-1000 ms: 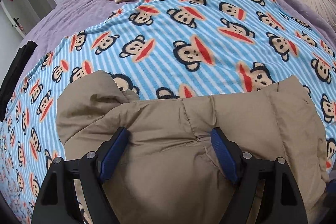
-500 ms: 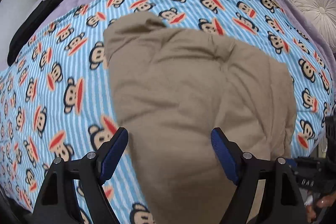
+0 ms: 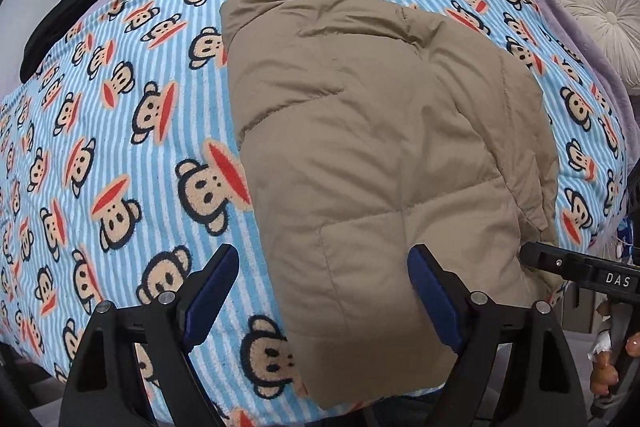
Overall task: Fold large clothes
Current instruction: 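Open both tools and lift them off the folded beige jacket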
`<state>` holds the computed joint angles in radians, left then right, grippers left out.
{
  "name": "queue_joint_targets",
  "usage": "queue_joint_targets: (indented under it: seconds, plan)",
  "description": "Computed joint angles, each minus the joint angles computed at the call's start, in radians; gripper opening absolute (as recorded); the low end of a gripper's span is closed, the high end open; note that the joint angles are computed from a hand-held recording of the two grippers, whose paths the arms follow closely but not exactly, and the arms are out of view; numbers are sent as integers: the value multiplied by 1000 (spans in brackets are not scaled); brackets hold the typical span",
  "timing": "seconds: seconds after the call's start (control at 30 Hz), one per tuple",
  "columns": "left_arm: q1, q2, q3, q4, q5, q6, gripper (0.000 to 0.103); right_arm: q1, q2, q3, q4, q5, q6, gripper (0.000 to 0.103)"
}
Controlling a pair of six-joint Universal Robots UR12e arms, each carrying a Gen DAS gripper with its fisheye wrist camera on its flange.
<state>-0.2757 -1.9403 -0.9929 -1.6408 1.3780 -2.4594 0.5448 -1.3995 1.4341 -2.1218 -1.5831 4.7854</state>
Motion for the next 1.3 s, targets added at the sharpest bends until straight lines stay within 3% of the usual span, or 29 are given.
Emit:
queue_joint_targets:
  seconds: [0.03, 0.17, 0.2, 0.43, 0.73, 0.77, 0.83, 0.87, 1.3]
  plan:
    - [5, 6, -5, -1, -3, -2, 88, 6, 1, -8, 4, -16, 6, 52]
    - [26, 24, -24, 8, -11, 20, 88, 25, 15, -67, 74, -71, 1, 61]
    - [29, 25, -24, 6, -9, 26, 103, 30, 18, -77, 79, -85, 6, 65]
    - [56, 43, -34, 7, -27, 65, 103, 73, 40, -123, 103, -173, 60, 79]
    - [68, 41, -23, -13, -35, 70, 103, 97, 79, -196, 164, -218, 84, 80]
    - [66, 39, -21, -14, -34, 67, 103, 95, 78, -197, 168, -215, 82, 80]
    - [59, 33, -16, -14, -27, 57, 103, 91, 73, -192, 168, -211, 81, 100]
    - [54, 28, -11, -15, -22, 48, 103, 91, 72, -195, 171, -218, 82, 103]
    - [-6, -62, 104, -37, 60, -146, 103, -34, -11, -79, 113, -49, -106, 103]
